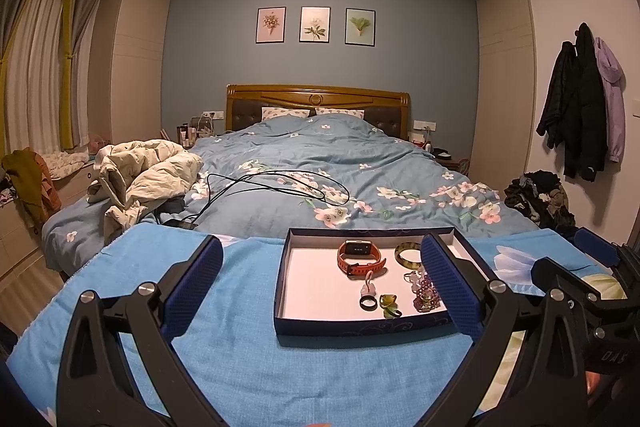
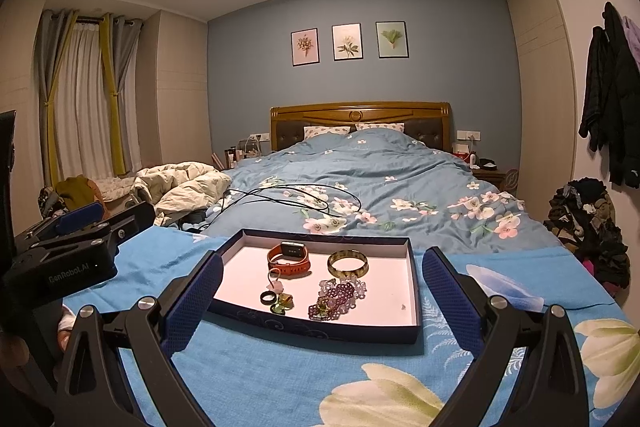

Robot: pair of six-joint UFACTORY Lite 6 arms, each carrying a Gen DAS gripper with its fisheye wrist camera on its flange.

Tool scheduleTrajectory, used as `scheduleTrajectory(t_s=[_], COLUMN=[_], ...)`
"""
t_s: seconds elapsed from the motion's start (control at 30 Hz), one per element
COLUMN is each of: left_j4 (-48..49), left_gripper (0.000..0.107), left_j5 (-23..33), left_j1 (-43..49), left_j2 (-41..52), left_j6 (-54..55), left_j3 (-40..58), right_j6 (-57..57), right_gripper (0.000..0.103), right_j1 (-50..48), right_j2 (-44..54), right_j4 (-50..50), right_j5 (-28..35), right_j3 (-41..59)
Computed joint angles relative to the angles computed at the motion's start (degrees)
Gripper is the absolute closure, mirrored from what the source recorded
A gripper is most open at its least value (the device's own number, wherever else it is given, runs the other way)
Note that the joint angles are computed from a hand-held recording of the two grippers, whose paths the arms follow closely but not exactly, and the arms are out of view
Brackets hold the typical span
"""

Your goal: Organize jewelry

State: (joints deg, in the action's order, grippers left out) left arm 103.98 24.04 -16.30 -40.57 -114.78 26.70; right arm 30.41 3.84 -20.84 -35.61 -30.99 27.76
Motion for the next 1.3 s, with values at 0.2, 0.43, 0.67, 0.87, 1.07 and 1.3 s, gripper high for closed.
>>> scheduleTrajectory(t_s=[0.2, 0.43, 0.67, 0.87, 1.07, 1.3], left_j4=[-0.9, -0.5, -0.6, -0.7, -1.1, -1.4], left_gripper=[0.010, 0.010, 0.010, 0.010, 0.010, 0.010], left_j5=[-0.5, -0.5, -0.4, -0.2, 0.3, 0.0], left_j1=[0.1, 0.3, 0.2, 0.0, -0.4, -0.3], left_j2=[0.2, 0.6, 0.6, 0.5, 0.7, 0.7], left_j6=[1.0, 0.7, 0.8, 0.9, 1.7, 2.1], left_j3=[0.4, 0.5, 0.6, 0.7, 1.1, 1.4], right_j6=[1.1, 1.1, 1.5, 1.6, 1.8, 1.1], right_gripper=[0.007, 0.007, 0.007, 0.007, 0.007, 0.007], right_j1=[-0.6, -0.7, -0.9, -0.9, -1.0, -0.9], right_j2=[-0.2, -0.2, 0.0, 0.0, 0.0, 0.2], right_j4=[-1.4, -1.5, -1.9, -2.0, -2.2, -1.5], right_j5=[0.2, 0.1, 0.0, 0.0, -0.1, -0.2], right_j3=[-0.1, -0.2, 0.0, 0.0, -0.1, -0.2])
